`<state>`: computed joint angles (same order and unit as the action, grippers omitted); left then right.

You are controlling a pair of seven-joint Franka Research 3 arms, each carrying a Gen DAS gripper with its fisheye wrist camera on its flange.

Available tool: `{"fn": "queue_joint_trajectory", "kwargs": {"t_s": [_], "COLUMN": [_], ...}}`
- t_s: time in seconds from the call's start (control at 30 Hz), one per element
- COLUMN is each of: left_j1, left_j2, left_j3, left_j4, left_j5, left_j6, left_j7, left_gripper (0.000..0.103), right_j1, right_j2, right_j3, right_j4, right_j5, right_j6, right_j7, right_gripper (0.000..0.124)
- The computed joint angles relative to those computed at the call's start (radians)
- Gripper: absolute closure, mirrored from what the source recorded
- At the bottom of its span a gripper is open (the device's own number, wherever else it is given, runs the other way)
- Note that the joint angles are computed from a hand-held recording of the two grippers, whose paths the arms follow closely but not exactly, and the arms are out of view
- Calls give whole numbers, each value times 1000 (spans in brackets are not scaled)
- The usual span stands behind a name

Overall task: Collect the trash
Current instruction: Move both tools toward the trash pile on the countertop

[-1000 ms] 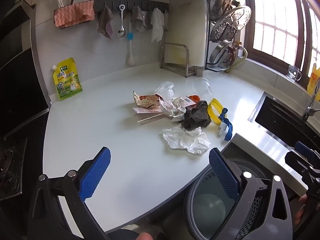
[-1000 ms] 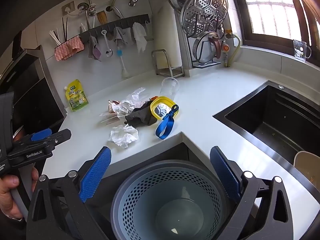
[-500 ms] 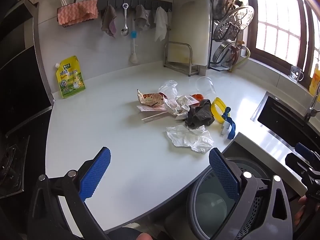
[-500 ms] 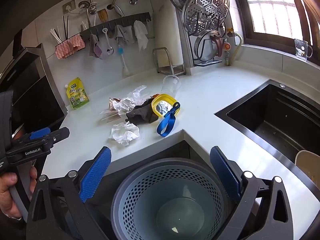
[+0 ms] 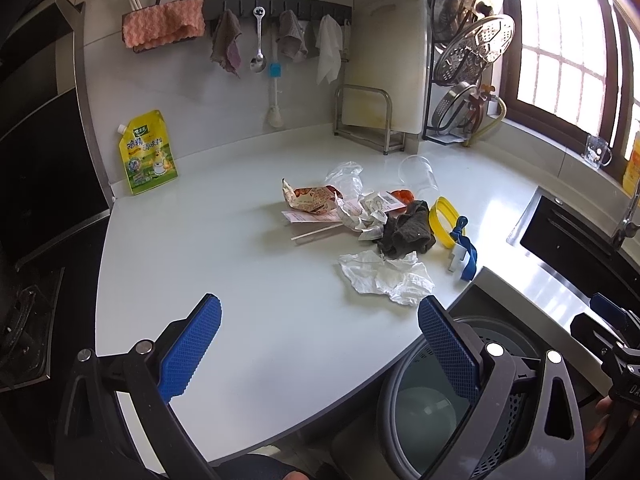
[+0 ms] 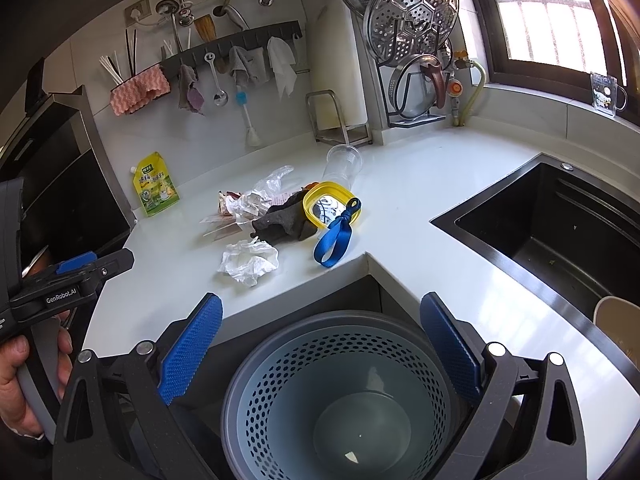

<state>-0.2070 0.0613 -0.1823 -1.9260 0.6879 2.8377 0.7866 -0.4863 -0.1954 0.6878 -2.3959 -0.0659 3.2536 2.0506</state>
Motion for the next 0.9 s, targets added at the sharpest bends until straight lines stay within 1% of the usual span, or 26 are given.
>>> {"fn": "queue_joint_trajectory", "kwargs": {"t_s": [0.1,0.17,0.23,0.27,0.3,0.47,0.6,0.8,0.83,0.9], "left_j1": [1,1,3,5,7,3,1,-4,-4,-5], "left_j2": [-2,-2,-1,-1,0,6,10,17,19,24], "left_j3": [2,2,-1,-4,-6,-5,-4,-1,-2,-2], "left_j4": [-7,-8,-9,-11,-13,-16,-12,-12,-11,-9], "left_j5": [13,20,-5,-35,-60,-87,-97,-95,-98,-106], "left_j6": [14,18,19,23,25,26,24,29,28,28], "left_j7": [-3,-2,26,50,71,88,95,92,95,104], "left_gripper": [6,6,6,6,6,6,6,6,6,6], "right_j1": [-4,9,18,33,33,41,30,44,23,21], "right_j2": [-4,-3,-3,-1,-2,1,2,10,15,20], "right_j3": [3,-10,-20,-36,-37,-44,-35,-47,-27,-27], "right_j4": [-3,-1,-2,-1,-2,-3,-2,-3,4,6], "right_j5": [-4,-4,-5,-4,-6,-12,-18,-18,-25,-34], "right_j6": [-2,-6,-6,-8,-8,-6,-7,-6,-9,-11], "right_j7": [7,3,6,3,6,9,15,11,17,27], "right_gripper": [29,29,29,29,29,29,29,29,29,29]}}
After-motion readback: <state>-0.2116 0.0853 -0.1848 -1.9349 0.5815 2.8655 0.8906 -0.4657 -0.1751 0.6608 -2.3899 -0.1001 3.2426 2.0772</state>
